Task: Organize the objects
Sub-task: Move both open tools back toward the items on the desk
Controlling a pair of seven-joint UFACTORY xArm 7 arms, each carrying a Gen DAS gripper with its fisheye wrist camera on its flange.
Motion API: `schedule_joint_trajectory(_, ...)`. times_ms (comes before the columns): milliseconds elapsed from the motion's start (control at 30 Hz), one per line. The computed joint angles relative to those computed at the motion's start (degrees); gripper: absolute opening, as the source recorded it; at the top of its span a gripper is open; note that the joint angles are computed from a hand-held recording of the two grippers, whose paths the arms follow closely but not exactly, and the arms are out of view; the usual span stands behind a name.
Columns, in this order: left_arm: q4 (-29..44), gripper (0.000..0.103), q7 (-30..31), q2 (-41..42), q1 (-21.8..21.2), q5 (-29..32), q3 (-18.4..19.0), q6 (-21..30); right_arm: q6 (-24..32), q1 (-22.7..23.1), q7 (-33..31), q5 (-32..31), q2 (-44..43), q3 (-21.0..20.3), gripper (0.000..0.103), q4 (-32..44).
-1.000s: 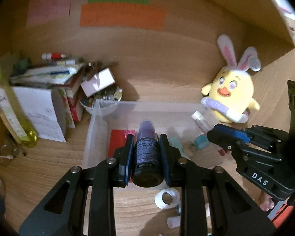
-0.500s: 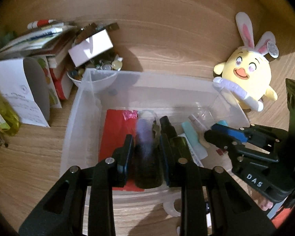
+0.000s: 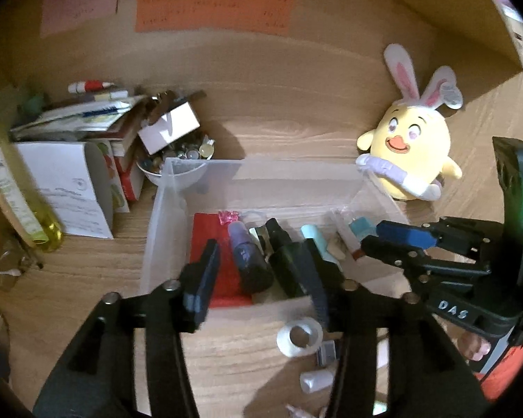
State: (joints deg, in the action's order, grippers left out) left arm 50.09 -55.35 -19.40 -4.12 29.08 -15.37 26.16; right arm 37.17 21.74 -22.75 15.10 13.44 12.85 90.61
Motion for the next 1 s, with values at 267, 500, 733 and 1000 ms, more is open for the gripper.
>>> schedule_joint_trajectory(267,-4.65,0.067,-4.24,-6.06,-0.16,1.29,-3.77,3.69,-4.76,-1.29,-7.43,8.37,-10.52,-0.06,0.035,-12.37)
schedule_joint_trajectory(500,-10.5,0.07,-5.62,-10.49,-3.41,-3.06,-4.34,5.15,-6.99,0.41,-14.24,17.49,-19.1,-2.45,0.043,-23.28)
schedule_joint_trajectory(733,-13.96,0.07,-11.54,-13.83,-3.88,-3.12,-9.78,7.87,-6.01,2.77,-16.07,19.73,-24.14,-4.75,0.043,-31.46)
schedule_joint_trajectory(1000,-14.14,0.07,-13.82,-12.11,-8.25,-4.33,-11.21,7.92,-5.53,3.87,-15.82,18.99,-27.34,-5.51,0.043,-37.98)
